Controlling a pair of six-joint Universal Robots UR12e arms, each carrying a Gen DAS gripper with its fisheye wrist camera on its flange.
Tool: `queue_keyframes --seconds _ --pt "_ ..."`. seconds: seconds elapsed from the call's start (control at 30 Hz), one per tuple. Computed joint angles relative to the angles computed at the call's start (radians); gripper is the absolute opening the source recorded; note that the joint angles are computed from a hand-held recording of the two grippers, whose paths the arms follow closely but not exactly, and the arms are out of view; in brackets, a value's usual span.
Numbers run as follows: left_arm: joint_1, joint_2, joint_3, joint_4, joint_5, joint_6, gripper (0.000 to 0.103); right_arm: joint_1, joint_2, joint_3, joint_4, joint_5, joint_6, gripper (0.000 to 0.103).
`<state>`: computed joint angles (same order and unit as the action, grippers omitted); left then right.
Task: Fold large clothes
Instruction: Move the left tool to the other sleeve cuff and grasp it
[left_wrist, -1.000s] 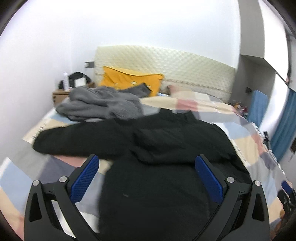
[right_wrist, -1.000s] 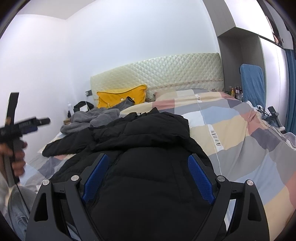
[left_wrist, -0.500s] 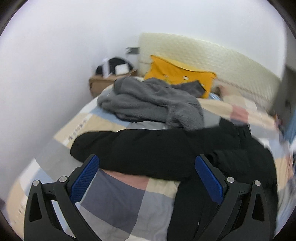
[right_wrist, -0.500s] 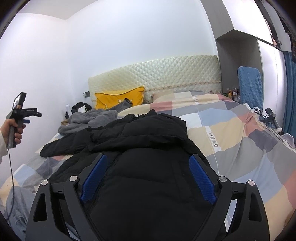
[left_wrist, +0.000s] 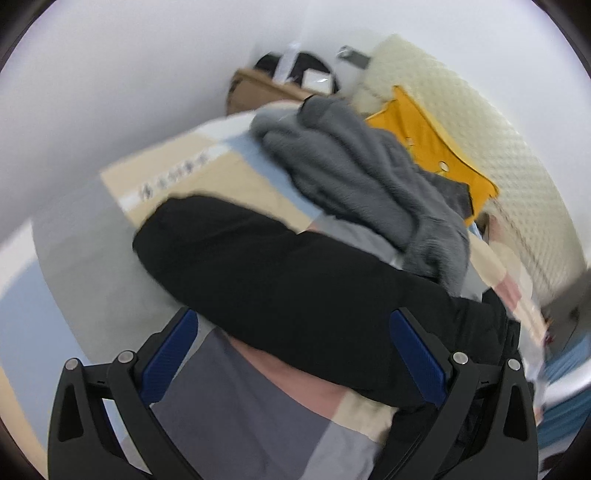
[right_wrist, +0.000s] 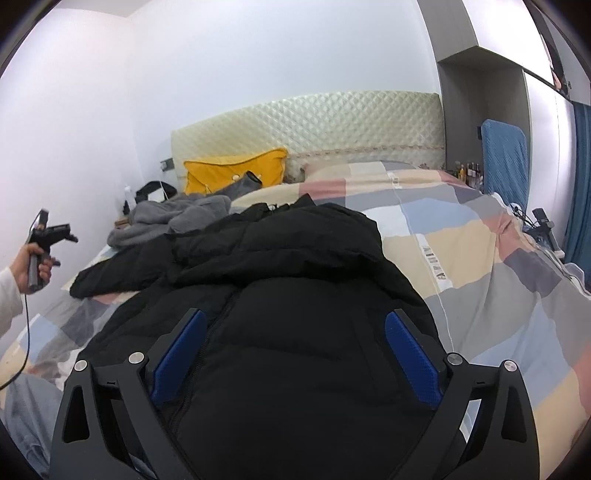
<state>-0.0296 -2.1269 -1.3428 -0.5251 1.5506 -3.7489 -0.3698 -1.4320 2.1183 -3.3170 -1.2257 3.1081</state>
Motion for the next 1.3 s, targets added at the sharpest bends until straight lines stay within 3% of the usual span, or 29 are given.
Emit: queue_keyframes --seconds 0.2,0.33,0.53,0.67,0.7,0.73,0.83,1.03,1.17,1.3 --pt "0.065 -0.04 -0.049 0.055 -0.125 -0.148 0.102 0.04 0.006 -0.023 0.035 -0.076 -0.002 0.098" --pt "0.091 -0.066 -0.079 0.142 -0.122 -0.226 0.102 0.066 0.02 -0.05 0.099 -0.113 -0.006 0.098" --pt "0.119 -0.107 -0.081 0.193 -0.144 -0.306 0.102 0.088 0.038 -0.075 0.155 -0.152 0.005 0.098" --pt "0.117 -0.131 -0.049 0.218 -0.116 -0.295 0.102 0.087 0.046 -0.087 0.179 -0.151 0.028 0.098" --pt "0.116 -0.136 -0.041 0.218 -0.113 -0.289 0.095 0.089 0.048 -0.09 0.182 -0.157 0.032 0.098" --pt "0.115 -0.14 -0.033 0.214 -0.109 -0.277 0.08 0.091 0.049 -0.092 0.185 -0.164 0.033 0.098" --pt "0.112 -0.159 0.02 0.129 -0.104 -0.207 0.054 0.093 0.052 -0.097 0.185 -0.172 0.037 0.098" --pt "0.112 -0.148 0.048 0.1 -0.066 -0.212 0.008 0.086 0.05 -0.095 0.166 -0.145 0.054 0.098" --pt "0.083 -0.12 0.07 0.056 0.064 -0.169 0.005 0.081 0.044 -0.089 0.151 -0.133 0.052 0.098" --pt "0.066 -0.095 0.083 0.039 0.124 -0.145 0.004 0.074 0.034 -0.079 0.132 -0.117 0.035 0.098"
